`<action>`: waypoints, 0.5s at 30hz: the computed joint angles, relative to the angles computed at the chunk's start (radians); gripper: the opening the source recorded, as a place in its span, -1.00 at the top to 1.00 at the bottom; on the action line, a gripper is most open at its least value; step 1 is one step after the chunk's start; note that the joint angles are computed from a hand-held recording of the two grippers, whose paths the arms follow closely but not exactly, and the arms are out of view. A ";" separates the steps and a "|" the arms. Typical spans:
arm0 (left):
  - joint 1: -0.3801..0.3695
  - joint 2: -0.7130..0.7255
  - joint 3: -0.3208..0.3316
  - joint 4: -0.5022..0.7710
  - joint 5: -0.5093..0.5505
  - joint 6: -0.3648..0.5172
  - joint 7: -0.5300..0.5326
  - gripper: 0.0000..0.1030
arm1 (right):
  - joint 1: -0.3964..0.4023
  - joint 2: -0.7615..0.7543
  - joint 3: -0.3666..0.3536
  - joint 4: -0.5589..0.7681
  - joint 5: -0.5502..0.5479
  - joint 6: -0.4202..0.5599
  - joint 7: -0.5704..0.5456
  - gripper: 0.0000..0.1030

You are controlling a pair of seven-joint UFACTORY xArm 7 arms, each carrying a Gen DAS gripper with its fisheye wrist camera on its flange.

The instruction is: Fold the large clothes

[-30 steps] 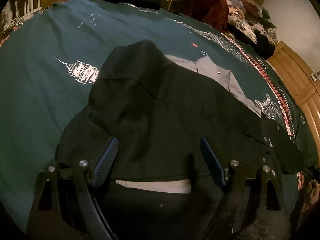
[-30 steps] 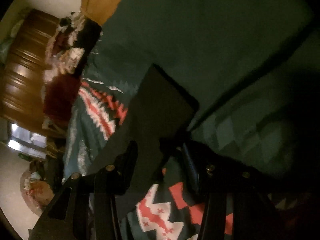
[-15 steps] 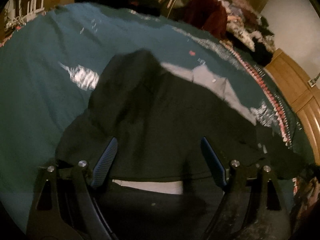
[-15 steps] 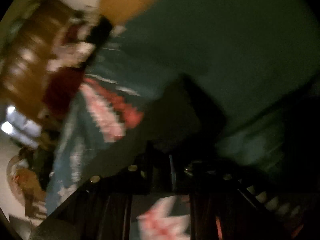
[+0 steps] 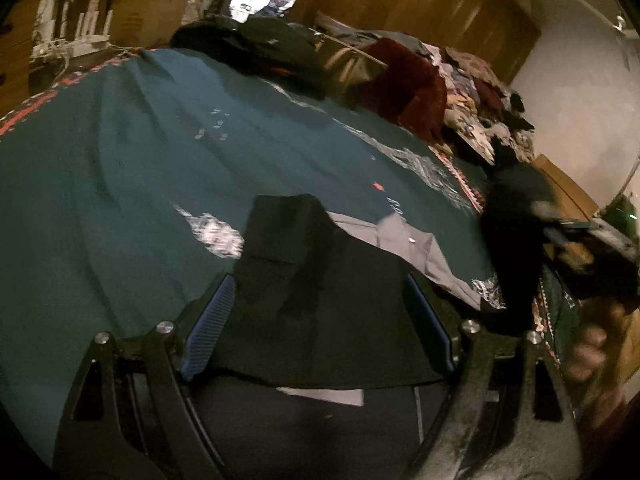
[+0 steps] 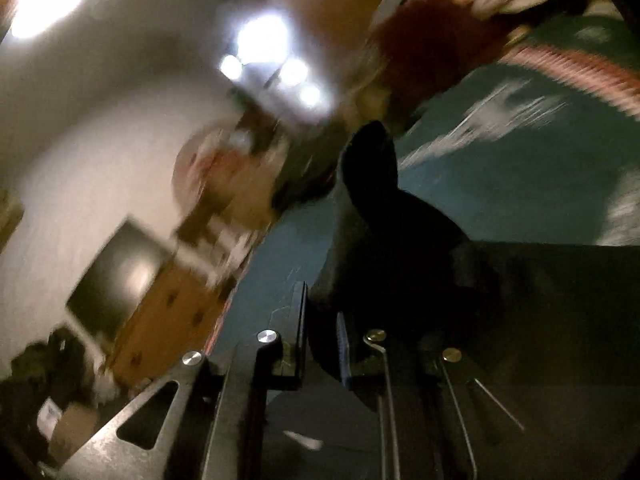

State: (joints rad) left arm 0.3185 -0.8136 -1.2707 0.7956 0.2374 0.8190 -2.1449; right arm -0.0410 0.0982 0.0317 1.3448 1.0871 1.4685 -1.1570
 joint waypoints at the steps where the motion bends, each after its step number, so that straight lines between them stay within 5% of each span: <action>1: -0.015 -0.004 0.004 -0.012 -0.007 0.003 -0.005 -0.63 | 0.041 -0.028 0.034 -0.074 -0.023 -0.037 -0.029 0.68; 6: -0.073 0.029 0.011 -0.078 -0.015 -0.044 -0.050 -0.63 | 0.202 -0.037 0.090 -0.265 -0.177 -0.270 -0.068 0.52; 15: 0.012 0.130 -0.009 -0.113 0.102 -0.272 -0.068 -0.63 | -0.008 -0.001 -0.070 -0.243 -0.245 -0.191 -0.235 0.48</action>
